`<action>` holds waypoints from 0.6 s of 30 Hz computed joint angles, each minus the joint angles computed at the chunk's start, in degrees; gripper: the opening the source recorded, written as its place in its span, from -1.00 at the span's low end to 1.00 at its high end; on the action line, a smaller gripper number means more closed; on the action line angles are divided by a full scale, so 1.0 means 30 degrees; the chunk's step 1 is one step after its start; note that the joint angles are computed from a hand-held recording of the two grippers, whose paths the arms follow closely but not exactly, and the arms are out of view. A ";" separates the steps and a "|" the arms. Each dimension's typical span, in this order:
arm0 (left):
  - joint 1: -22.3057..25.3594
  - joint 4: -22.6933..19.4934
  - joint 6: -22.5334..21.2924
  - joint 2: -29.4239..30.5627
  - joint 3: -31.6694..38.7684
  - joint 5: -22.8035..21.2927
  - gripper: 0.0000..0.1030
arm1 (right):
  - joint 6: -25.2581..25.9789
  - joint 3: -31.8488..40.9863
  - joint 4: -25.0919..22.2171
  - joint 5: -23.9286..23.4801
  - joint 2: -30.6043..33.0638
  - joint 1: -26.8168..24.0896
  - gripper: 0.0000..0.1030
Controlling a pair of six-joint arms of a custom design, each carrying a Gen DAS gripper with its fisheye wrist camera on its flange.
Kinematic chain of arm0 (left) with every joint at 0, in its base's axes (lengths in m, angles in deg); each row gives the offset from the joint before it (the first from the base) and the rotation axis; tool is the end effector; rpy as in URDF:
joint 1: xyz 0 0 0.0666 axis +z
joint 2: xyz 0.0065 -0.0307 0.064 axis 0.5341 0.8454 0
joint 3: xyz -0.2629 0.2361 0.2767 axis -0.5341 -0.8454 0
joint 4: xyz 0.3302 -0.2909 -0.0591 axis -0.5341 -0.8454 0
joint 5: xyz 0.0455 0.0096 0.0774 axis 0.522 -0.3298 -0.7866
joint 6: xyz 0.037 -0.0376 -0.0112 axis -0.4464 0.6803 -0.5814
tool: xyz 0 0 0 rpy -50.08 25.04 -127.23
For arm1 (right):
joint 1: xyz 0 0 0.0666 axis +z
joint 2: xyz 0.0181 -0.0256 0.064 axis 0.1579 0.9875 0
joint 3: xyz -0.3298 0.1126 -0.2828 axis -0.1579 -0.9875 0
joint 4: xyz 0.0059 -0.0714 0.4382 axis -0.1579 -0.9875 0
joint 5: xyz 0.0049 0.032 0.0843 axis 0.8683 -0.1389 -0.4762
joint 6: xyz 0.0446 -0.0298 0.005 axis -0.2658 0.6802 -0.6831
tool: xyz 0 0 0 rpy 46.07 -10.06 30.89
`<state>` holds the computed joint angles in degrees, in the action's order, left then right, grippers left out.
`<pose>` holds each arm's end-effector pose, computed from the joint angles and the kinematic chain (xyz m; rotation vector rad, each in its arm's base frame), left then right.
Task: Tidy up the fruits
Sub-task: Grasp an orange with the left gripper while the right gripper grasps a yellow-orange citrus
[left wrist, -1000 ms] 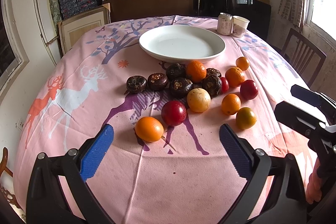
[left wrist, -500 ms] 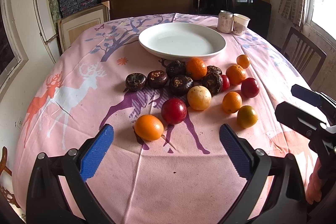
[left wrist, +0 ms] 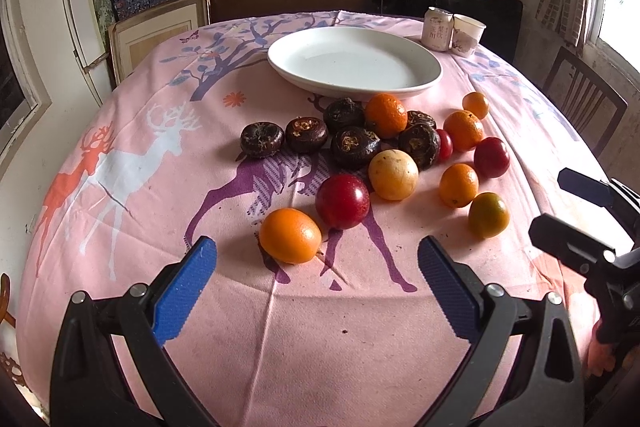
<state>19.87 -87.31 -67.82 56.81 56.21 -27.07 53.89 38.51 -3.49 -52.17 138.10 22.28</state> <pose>0.5547 -0.1179 0.4263 0.0862 2.4284 0.0154 0.5816 0.1441 0.4085 -0.3701 2.2728 0.3877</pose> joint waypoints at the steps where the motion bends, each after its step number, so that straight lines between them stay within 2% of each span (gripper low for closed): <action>1: 0.0020 -0.0053 -0.0185 0.0108 0.0038 0.0097 0.92 | 0.0363 0.0106 -0.0290 -0.0432 0.0126 -0.0074 0.93; 4: 0.0147 -0.0475 -0.0926 0.0579 0.0303 0.0312 0.92 | 0.0884 0.0494 -0.1249 -0.1559 0.0564 -0.0412 0.93; 7: 0.0247 -0.0939 -0.1597 0.1135 0.0679 -0.0015 0.92 | 0.1524 0.0967 -0.2438 -0.1723 0.0981 -0.0564 0.93; 12: 0.0493 -0.2098 -0.2442 0.2237 0.1568 -0.0001 0.92 | 0.1443 0.1374 -0.2960 -0.0861 0.1544 -0.0727 0.93; 16: 0.1229 -0.2756 -0.2378 0.2738 0.2109 0.2371 0.92 | 0.1203 0.2461 -0.4697 -0.1171 0.2558 -0.0918 0.93; 18: 0.1471 -0.1980 -0.2935 0.2588 0.1692 0.3039 0.92 | 0.0910 0.2706 -0.4746 -0.1758 0.2740 -0.1115 0.93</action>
